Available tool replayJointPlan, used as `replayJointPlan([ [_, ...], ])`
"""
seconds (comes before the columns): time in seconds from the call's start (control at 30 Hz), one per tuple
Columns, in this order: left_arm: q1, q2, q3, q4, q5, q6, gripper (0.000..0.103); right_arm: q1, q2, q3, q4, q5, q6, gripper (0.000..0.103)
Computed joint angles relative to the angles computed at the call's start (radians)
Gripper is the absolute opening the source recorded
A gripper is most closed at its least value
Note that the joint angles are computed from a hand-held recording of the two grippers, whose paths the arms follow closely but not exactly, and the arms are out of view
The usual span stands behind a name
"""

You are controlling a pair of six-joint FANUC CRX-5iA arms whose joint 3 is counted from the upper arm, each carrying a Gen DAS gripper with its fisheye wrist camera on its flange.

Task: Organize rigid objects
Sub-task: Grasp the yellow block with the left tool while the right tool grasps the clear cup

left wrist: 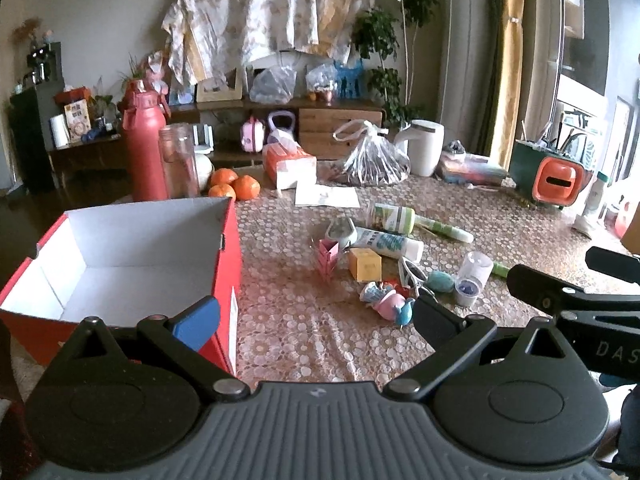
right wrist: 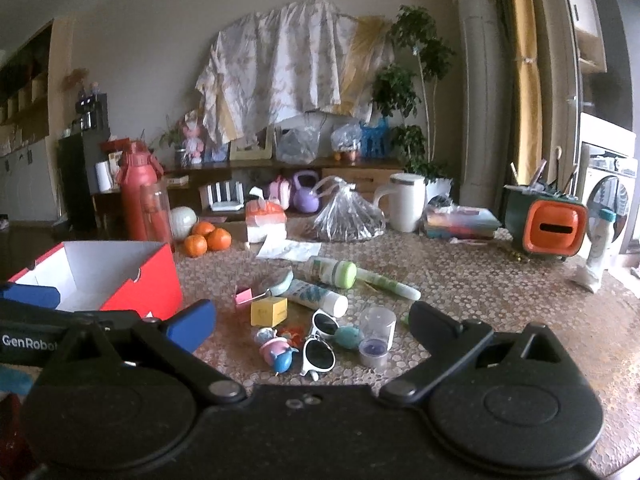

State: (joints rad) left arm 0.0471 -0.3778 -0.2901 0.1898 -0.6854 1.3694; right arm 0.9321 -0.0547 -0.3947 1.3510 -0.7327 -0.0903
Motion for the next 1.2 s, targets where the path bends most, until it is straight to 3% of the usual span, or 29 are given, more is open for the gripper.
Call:
replayJointPlan([
  [0.27,-0.029,0.099,0.082,-0.062,0.022,0.038,0.103,-0.079,0.04,0.05,-0.077,0.079,0.183,0.102],
  [0.53,-0.048,0.197,0.155,-0.108,0.015,0.06,0.103,-0.131,0.078,0.104,-0.237,0.115,0.378,0.097],
  [0.77,-0.053,0.258,0.18,-0.076,0.002,0.031,0.103,-0.154,0.117,0.161,-0.396,0.124,0.544,0.092],
  [0.9,-0.052,0.3,0.198,-0.042,-0.021,0.024,0.103,-0.166,0.143,0.193,-0.464,0.118,0.61,0.091],
  [1.07,-0.06,0.346,0.212,-0.015,-0.032,0.022,0.103,-0.186,0.185,0.245,-0.544,0.097,0.649,0.081],
  [1.2,-0.085,0.393,0.244,-0.05,-0.058,0.058,0.103,-0.198,0.206,0.263,-0.577,0.102,0.676,0.078],
])
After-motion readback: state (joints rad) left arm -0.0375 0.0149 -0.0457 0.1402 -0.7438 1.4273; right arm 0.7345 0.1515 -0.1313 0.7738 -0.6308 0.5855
